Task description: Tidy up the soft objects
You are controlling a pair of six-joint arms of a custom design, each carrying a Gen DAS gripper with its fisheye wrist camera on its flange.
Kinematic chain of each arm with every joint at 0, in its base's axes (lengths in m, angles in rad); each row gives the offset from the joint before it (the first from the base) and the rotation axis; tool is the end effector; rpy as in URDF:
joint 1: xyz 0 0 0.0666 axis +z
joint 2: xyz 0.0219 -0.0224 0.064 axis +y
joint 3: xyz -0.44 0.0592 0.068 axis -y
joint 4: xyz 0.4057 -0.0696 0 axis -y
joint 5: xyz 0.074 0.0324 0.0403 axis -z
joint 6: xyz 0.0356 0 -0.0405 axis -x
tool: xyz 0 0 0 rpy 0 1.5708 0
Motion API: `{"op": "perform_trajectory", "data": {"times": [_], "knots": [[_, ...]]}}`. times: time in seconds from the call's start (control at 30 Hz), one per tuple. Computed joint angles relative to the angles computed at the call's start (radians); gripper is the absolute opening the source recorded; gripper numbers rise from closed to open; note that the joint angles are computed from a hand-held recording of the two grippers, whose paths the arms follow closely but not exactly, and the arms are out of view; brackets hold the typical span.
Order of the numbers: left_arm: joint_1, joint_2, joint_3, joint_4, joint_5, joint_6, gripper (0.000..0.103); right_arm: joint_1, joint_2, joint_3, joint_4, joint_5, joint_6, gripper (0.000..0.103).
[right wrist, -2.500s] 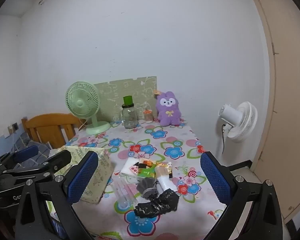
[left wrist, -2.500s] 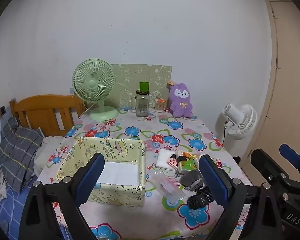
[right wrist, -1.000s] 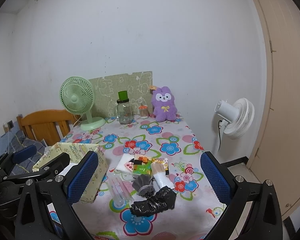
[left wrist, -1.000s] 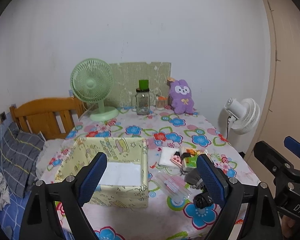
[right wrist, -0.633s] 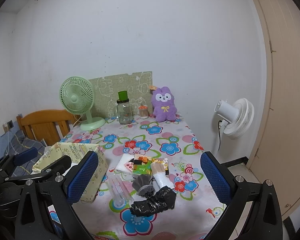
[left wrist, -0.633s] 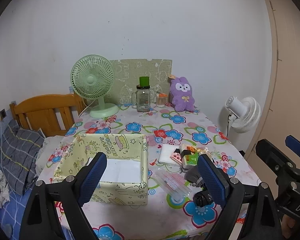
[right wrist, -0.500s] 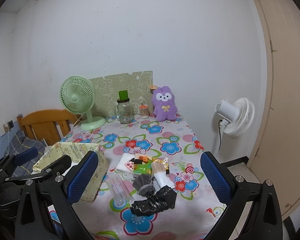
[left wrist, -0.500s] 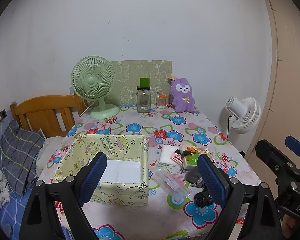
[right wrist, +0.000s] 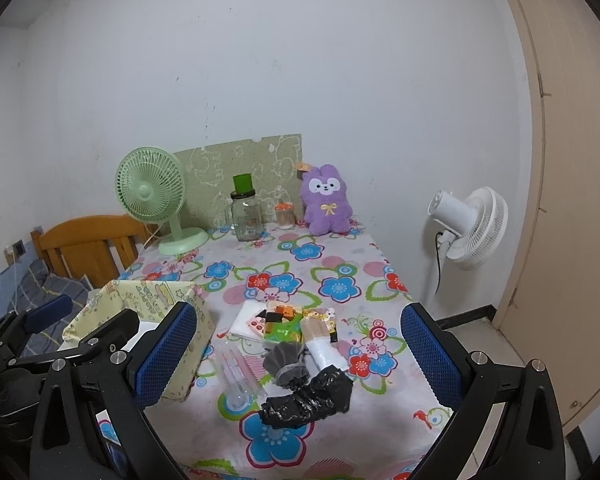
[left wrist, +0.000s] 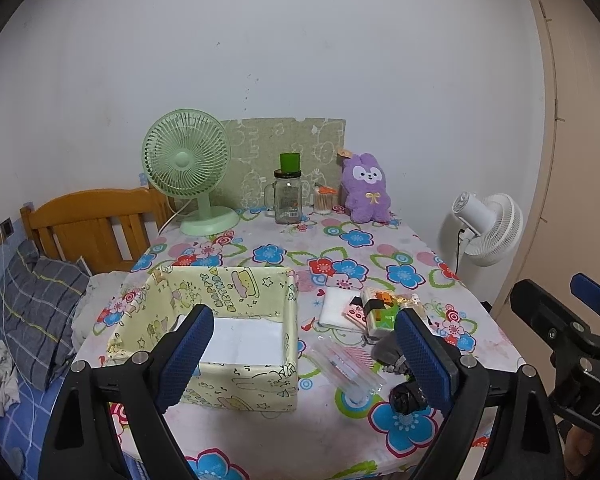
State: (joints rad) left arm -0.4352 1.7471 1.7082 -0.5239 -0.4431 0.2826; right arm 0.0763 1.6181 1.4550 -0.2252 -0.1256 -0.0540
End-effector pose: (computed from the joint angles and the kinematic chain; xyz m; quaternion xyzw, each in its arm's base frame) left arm 0.6057 -0.2652 0.4793 -0.0407 0.8599 0.0147 0.5087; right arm 0.6100 0.0507 0.4594 -0.0442 0.8282 0.0882 0.5517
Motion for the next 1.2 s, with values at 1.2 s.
{"op": "perform_trajectory", "data": {"times": [1.2], "knots": [[-0.023, 0.14, 0.07, -0.042, 0.123, -0.011, 0.078, -0.011, 0.101, 0.021, -0.04, -0.019, 0.018, 0.099]]}}
